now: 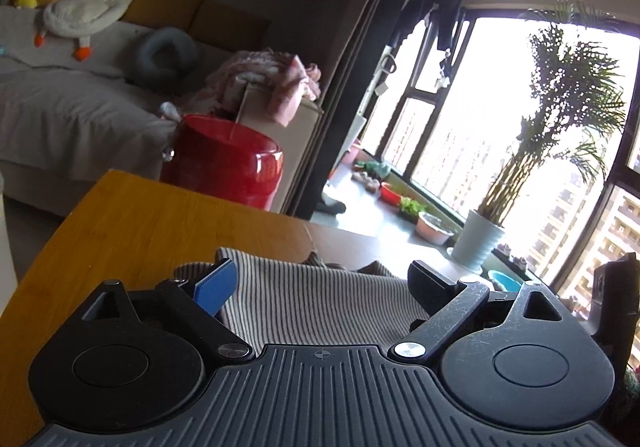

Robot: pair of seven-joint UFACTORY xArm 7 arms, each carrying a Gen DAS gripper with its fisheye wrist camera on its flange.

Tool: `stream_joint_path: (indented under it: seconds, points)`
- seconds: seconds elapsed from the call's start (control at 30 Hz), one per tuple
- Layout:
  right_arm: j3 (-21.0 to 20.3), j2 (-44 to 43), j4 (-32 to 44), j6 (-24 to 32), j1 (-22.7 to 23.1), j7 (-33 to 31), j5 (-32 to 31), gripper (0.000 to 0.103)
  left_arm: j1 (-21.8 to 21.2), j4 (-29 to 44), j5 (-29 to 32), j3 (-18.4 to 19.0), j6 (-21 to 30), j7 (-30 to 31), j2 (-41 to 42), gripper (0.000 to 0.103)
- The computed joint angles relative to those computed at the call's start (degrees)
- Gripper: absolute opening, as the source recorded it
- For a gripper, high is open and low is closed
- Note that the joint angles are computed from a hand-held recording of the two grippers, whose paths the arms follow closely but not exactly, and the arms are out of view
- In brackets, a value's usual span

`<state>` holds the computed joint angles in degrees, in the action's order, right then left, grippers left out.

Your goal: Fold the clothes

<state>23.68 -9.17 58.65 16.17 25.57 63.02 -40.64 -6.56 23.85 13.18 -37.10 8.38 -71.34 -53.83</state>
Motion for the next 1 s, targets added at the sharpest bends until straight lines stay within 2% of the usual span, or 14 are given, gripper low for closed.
stream_joint_path:
  seconds: [0.03, 0.1, 0.3, 0.43, 0.53, 0.57, 0.67, 0.77, 0.9, 1.0]
  points:
    - [0.05, -0.09, -0.01, 0.11, 0.07, -0.06, -0.04, 0.067, -1.48, 0.04, -0.23, 1.22, 0.25, 1.00, 2.06, 0.083]
    - [0.04, -0.50, -0.31, -0.04, 0.04, 0.09, 0.02, 0.067, -3.89, 0.32, -0.42, 3.42, 0.55, 3.02, 5.11, 0.069]
    - [-0.18, -0.73, 1.53, 2.47, 0.78, -3.39, 4.09, 0.066, -4.67, 0.22, -0.69, 4.30, 0.18, 4.05, 6.10, 0.076]
    - [0.88, 2.03, 6.65, 4.57, 0.51, -3.80, -0.82, 0.066, -4.42, 0.91, -0.23, 3.54, 1.16, 4.54, 6.20, 0.080]
    - [-0.81, 6.34, 10.13, 6.77, 2.35, -6.93, 5.50, 0.066, -4.60, 0.91, -0.23, 3.56, 1.13, 4.53, 6.18, 0.081]
    - [-2.55, 7.78, 10.90, 8.22, 4.21, -7.42, 6.85, 0.066, -4.79, 0.70, -0.35, 3.76, 0.81, 4.49, 6.13, 0.081]
    - [-3.95, 8.42, 10.63, 8.32, 5.98, -6.63, 2.39, 0.068, -5.14, 0.26, -0.62, 4.11, 0.17, 4.53, 6.00, 0.083]
    - [-5.01, 6.56, 10.12, 9.97, 7.09, -7.92, 5.15, 0.068, -5.12, 0.37, -0.70, 4.12, 0.18, 4.79, 6.14, 0.084]
    - [-4.54, 0.20, 5.13, 7.59, 5.16, -3.43, 3.65, 0.067, -4.99, 0.65, -0.65, 3.89, 0.51, 5.06, 6.26, 0.085]
    - [-4.40, -2.73, 0.61, 5.63, 4.31, -5.61, 9.24, 0.066, -4.82, 1.03, -0.43, 3.45, 1.07, 5.15, 6.39, 0.087]
